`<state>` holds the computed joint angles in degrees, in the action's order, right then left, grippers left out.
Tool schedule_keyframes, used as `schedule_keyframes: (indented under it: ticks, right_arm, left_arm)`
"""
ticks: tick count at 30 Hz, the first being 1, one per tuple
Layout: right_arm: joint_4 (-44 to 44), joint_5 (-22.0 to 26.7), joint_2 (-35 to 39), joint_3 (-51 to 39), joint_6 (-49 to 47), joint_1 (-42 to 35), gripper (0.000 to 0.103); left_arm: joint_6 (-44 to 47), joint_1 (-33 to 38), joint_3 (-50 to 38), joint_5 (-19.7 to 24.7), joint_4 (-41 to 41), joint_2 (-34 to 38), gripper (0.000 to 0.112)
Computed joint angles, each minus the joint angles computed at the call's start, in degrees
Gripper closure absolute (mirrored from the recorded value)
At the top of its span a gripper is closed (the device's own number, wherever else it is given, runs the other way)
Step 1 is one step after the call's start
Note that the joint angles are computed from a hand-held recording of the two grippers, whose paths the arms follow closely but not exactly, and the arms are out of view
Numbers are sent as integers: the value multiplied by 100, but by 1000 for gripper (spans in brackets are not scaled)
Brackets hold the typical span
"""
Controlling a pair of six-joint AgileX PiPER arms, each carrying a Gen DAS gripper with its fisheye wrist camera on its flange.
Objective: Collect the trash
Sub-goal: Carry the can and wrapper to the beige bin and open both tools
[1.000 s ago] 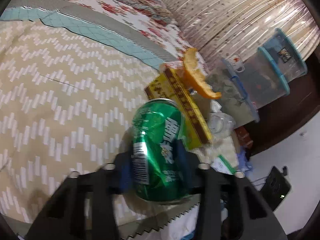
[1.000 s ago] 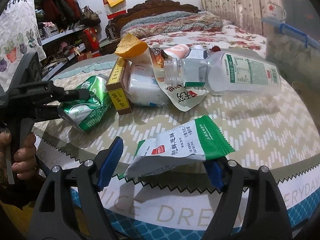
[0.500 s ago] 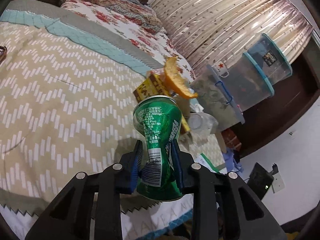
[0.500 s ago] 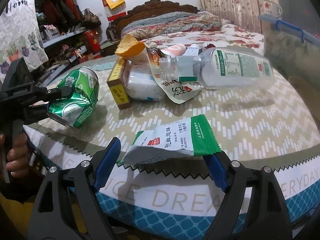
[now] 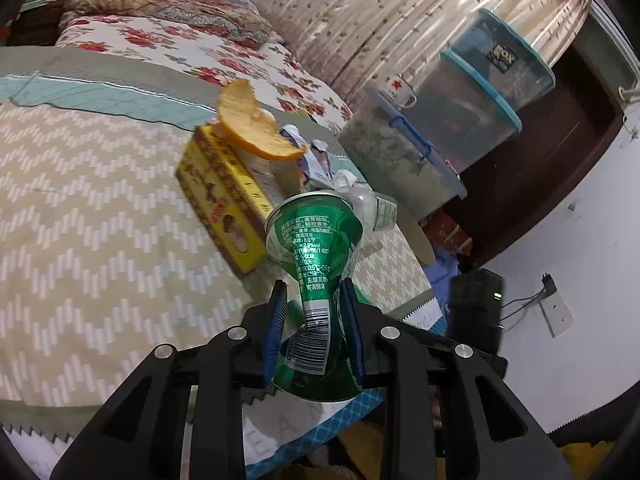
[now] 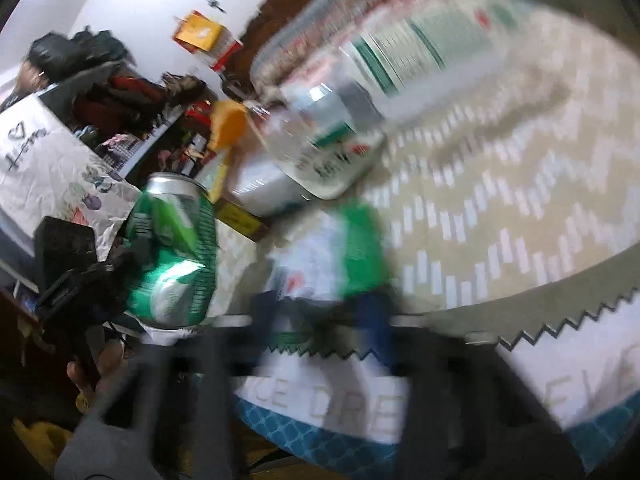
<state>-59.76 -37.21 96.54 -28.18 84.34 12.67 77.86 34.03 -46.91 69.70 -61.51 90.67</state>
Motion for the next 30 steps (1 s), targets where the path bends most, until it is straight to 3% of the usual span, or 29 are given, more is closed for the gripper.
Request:
schedule_keyframes:
  ticks: [5,9,16,19,24,27,30]
  right_arm:
    - [5,-596,56,238,-317,-409,93]
    - [-136,-1103,-118,649,-543,-1092,93]
    - [-1206,-1999,-450,1209,-600,-3433,93]
    - [-1616,-2102,-563,1200,-545,-4410,93]
    - [-2094,-2280,-357,765,-417,-5715,93]
    - [-2041,-2284,-152,289,-291,-6060,93]
    - [-1911,-1982,85,-386,-22,-6090,93]
  left_arm:
    - [-351,-716,-175,-358,22,-49,87]
    - [-818,-1501,-468,-552,31,38,88]
    - [-1713,-3561,-1375,-1179,91,534,88]
    - [-2277,-4371,-2096,-1396,200,1112,88]
    - [-3237,-5356,-3659,-1400,374,2118,89]
    - [-3891,-5854,-4949,-1375,680,2858,89]
    - [-4704,-6266,-6483,-1315,1280,3705,89]
